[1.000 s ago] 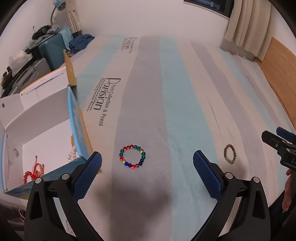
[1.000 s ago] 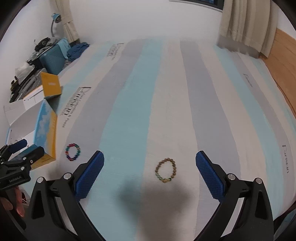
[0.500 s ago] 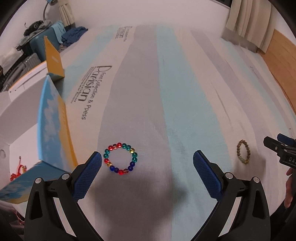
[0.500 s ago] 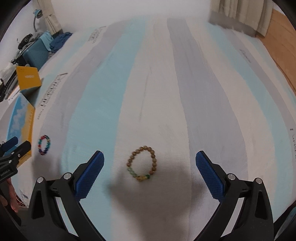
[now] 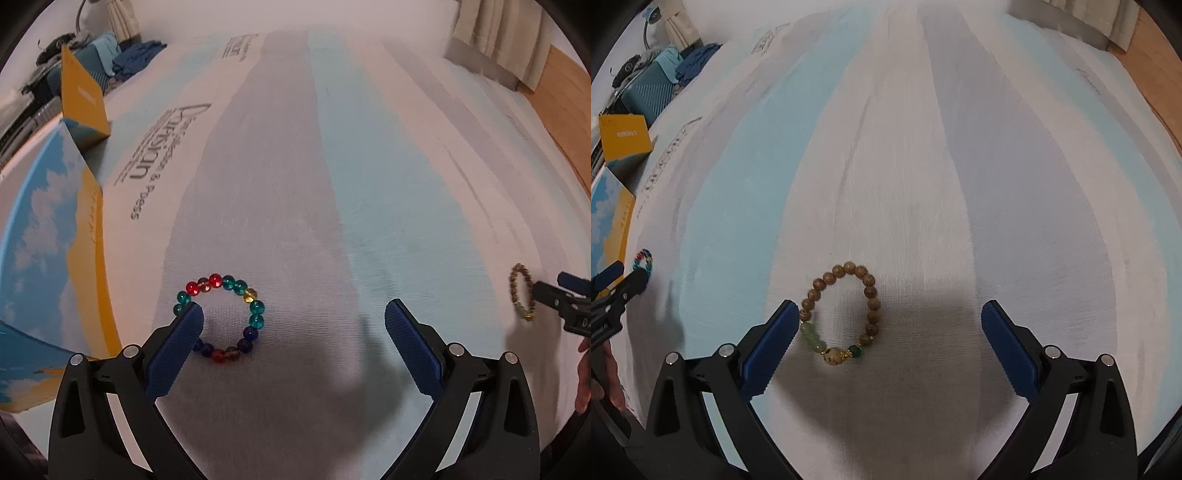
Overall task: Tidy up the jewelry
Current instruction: 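Grasp the multicolour bead bracelet with the left tool while the right tool grasps the brown wooden bracelet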
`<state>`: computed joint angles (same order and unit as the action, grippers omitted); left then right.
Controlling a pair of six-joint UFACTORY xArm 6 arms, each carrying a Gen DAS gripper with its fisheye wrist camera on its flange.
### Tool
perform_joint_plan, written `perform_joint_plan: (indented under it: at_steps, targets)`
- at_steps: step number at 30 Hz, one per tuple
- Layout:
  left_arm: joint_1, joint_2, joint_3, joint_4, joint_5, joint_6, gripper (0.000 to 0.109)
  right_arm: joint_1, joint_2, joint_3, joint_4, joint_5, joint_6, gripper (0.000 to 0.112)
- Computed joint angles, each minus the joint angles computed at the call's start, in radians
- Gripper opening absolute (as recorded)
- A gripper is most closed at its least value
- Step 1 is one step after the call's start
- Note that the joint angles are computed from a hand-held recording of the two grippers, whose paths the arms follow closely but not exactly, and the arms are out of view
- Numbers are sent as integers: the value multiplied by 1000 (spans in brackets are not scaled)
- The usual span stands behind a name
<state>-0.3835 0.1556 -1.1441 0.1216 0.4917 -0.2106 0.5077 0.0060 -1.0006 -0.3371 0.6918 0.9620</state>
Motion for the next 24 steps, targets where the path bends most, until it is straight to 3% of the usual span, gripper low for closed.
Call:
perform_joint_plan:
  at_steps: [6, 9, 15, 17, 18, 22, 23, 24]
  targets:
    - [6, 38, -5, -9, 5, 20, 89, 5, 38, -1, 17, -29, -25, 84]
    - [9, 47, 0, -23, 4, 48, 82, 6, 44, -8, 17, -18, -36, 67]
    - [26, 35, 34, -88, -29, 99, 65, 18, 53, -20, 7, -13, -49, 50]
    - [27, 30, 36, -102, -23, 121, 53, 19, 53, -23, -4, -7, -35, 44]
    - [29, 27, 37, -110, -20, 133, 51, 22, 54, -25, -17, -3, -20, 38]
    - [43, 24, 37, -175, -9, 198, 22, 25, 55, -26, -26, -9, -3, 10]
    - [47, 21, 33, -215, 4, 233, 11, 24, 52, -23, -29, -13, 1, 9]
    - [48, 18, 30, -244, 17, 262, 9, 23, 50, -19, -34, -20, 12, 7]
